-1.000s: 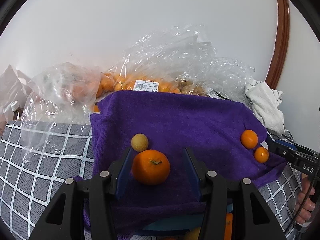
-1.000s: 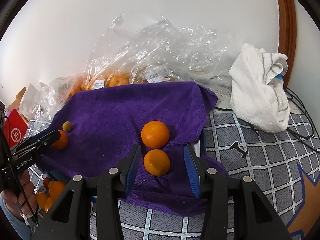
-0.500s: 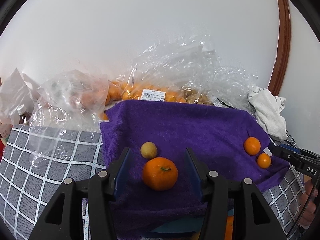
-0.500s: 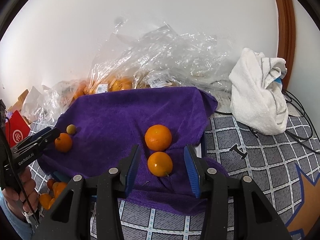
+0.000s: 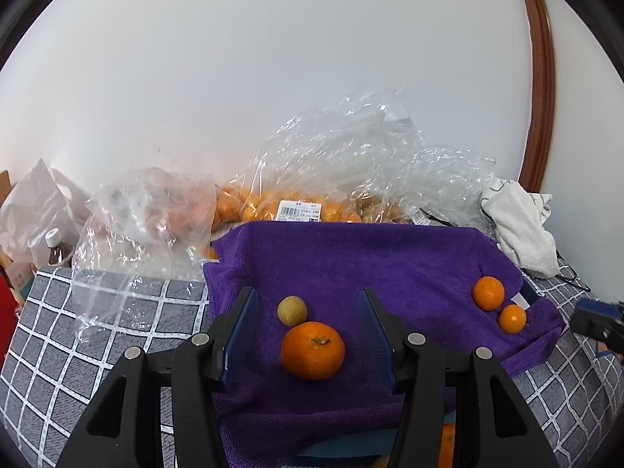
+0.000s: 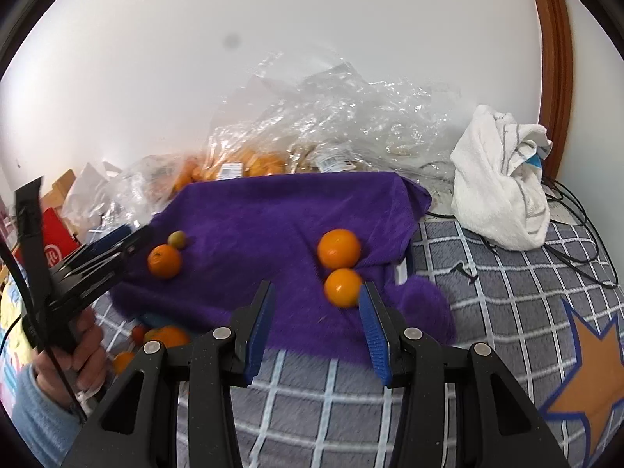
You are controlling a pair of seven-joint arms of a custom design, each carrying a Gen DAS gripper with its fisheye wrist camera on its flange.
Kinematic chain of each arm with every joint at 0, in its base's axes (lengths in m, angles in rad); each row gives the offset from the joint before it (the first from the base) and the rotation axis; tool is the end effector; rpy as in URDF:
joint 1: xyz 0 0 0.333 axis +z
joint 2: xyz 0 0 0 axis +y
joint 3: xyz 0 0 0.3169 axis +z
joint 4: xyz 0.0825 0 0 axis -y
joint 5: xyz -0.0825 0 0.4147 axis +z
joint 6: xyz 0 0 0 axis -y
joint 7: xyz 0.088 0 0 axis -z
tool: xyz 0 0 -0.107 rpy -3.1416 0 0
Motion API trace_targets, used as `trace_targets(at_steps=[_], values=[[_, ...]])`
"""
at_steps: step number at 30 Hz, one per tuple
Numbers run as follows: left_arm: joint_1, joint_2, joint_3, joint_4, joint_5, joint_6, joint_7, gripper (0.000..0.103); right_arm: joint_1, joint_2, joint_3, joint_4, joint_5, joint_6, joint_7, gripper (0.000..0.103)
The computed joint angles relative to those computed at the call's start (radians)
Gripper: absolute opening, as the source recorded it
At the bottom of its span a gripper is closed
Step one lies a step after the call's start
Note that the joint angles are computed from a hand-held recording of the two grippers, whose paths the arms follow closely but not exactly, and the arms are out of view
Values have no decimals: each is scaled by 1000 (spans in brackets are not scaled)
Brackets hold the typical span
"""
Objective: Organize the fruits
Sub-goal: 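Grasp an orange beside the towel with right tool while left tool grasps another orange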
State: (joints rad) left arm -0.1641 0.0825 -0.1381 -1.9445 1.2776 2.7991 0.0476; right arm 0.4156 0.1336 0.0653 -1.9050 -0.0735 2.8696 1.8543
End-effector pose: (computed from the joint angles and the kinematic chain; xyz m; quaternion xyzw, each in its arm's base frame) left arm 0.5981 -0.2314 0.4892 -0.6575 0.5659 -0.3524 0.3511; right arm 0.5926 0.3116 0.5157 -0.7238 0.5593 -0.1763 0.3636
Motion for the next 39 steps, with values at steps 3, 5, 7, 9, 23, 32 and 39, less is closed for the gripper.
trace_targets(at_steps=[3,5,7,9,23,32,39], values=[[-3,-17,-2,-9,33,8,-31,51,1,-38,11,-42,20,-4,2,45],[-1,-25,-8,-10,14,10,0,51,4,-54,15,-57,-1,-24,24,45],[0,-43,-14,-15,-13,4,35,51,7,-66,18,-66,-34,-45,53,45],[-3,-63,-28,-23,-122,-56,139,51,6,-81,26,-80,-53,-54,61,45],[154,-279,-55,-358,-296,144,219,51,53,28,65,-2,58,-135,-69,45],[221,-313,-103,-387,-261,142,104,51,109,124,29,110,-5,-199,-32,45],[200,-298,-86,-393,-334,165,171,51,104,120,26,92,24,-166,-44,32]])
